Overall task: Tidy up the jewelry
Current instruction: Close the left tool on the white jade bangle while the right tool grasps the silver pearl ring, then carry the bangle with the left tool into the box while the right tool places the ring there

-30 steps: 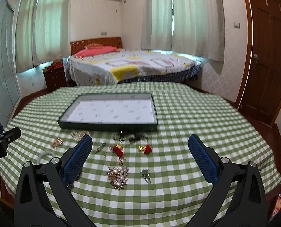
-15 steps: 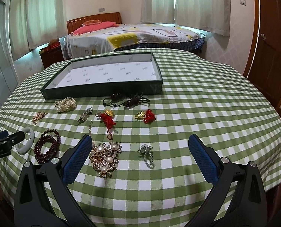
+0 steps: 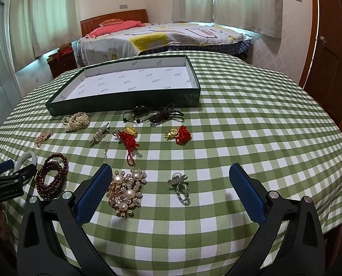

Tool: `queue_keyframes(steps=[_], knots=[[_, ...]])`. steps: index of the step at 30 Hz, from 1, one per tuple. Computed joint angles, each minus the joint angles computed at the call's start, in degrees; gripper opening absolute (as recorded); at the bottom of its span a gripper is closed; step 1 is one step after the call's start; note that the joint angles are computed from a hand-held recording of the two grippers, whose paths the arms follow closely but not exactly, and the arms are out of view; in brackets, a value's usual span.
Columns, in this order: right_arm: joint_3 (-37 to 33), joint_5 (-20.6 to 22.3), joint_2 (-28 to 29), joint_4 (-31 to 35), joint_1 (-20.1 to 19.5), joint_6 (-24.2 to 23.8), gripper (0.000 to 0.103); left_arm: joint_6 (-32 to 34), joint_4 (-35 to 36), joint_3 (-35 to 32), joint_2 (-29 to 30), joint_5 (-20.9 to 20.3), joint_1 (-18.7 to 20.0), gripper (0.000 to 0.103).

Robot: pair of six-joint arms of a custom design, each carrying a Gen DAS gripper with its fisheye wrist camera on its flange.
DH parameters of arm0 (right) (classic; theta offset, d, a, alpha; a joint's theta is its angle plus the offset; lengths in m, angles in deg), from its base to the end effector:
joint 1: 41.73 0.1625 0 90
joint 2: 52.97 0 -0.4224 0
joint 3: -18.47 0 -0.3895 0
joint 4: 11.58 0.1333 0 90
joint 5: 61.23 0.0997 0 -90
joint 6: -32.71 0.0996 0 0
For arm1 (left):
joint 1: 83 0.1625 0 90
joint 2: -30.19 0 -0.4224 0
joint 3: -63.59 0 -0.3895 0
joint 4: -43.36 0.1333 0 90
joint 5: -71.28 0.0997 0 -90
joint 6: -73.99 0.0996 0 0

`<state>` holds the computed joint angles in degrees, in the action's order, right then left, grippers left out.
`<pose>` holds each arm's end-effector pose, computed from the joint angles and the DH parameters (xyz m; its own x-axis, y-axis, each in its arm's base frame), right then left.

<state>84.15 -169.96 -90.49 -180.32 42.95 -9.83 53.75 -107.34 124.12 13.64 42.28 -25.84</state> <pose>0.0254 -0.8205 0.2531 -0.7176 -0.1808 0.6725 -0.5786 0.6922 -0.4313 -0.2457 -0.7871 -0.0052 -0.6899 -0.2301 -0.6864 0.2992 0.7728 -0.5597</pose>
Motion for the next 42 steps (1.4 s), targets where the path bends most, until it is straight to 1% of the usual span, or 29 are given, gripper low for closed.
queue_keyframes(steps=[4, 5, 6, 10, 15, 21, 22, 23, 25, 27, 32, 33, 36, 37, 39, 40, 41, 42], knots=[[0.07, 0.05, -0.03, 0.01, -0.03, 0.04, 0.099, 0.83, -0.95, 0.39, -0.09, -0.05, 0.01, 0.094], [0.00, -0.02, 0.01, 0.08, -0.01, 0.07, 0.099, 2.15, -2.44, 0.76, -0.12, -0.14, -0.06, 0.085], [-0.02, -0.06, 0.01, 0.16, 0.01, 0.11, 0.099, 4.14, -4.41, 0.96, 0.07, 0.00, -0.19, 0.070], [0.12, -0.04, 0.00, 0.15, 0.02, 0.01, 0.099, 5.74, -5.86, 1.41, -0.04, 0.00, -0.22, 0.069], [-0.21, -0.92, 0.29, -0.30, 0.03, 0.17, 0.099, 4.94, -6.03, 1.60, -0.40, -0.74, -0.08, 0.068], [-1.89, -2.22, 1.22, -0.20, -0.21, 0.32, 0.099, 4.02, -5.67, 1.08, -0.39, -0.11, 0.07, 0.068], [-2.26, -2.33, 1.40, 0.21, -0.27, 0.29, 0.095, 3.97, -5.51, 0.86, -0.28, 0.05, 0.09, 0.068], [-2.54, -2.28, 1.49, 0.93, -0.34, 0.29, 0.084, 3.88, -5.45, 0.79, -0.26, 0.13, 0.10, 0.068], [-3.59, -2.77, 1.85, 3.36, -0.50, 0.87, 0.074, 3.65, -5.47, 0.81, -0.28, 0.30, 0.13, 0.068], [-3.61, -3.01, 1.87, 3.77, -0.62, 1.11, 0.072, 3.55, -5.37, 0.54, -0.15, 0.60, 0.20, 0.068], [-2.99, -2.93, 1.52, 4.46, -0.76, 1.09, 0.060, 3.46, -5.56, 0.46, -0.11, 1.03, 0.27, 0.068], [-2.91, -3.08, 1.58, 4.03, -0.71, 0.80, 0.059, 3.35, -5.78, 1.01, -0.36, 1.10, 0.21, 0.068], [-2.62, -2.52, 1.31, 4.07, -0.81, 0.74, 0.047, 3.24, -5.77, 1.05, -0.37, 1.34, 0.22, 0.068], [-2.50, -2.16, 1.16, 4.24, -0.88, 0.76, 0.040, 3.20, -5.92, 1.33, -0.50, 1.38, 0.21, 0.068], [-2.47, -2.21, 1.10, 4.17, -0.89, 0.54, 0.032, 3.27, -5.92, 1.22, -0.46, 1.42, 0.22, 0.068], [-2.33, -1.70, 0.90, 4.59, -0.96, 0.44, 0.025, 3.34, -5.87, 1.17, -0.44, 1.42, 0.22, 0.068], [-2.29, -1.50, 0.81, 4.83, -1.00, 0.50, 0.020, 3.34, -5.89, 1.23, -0.49, 1.40, 0.23, 0.068], [-2.21, -1.40, 0.75, 4.87, -1.01, 0.55, 0.020, 3.26, -5.88, 1.27, -0.52, 1.41, 0.23, 0.068]])
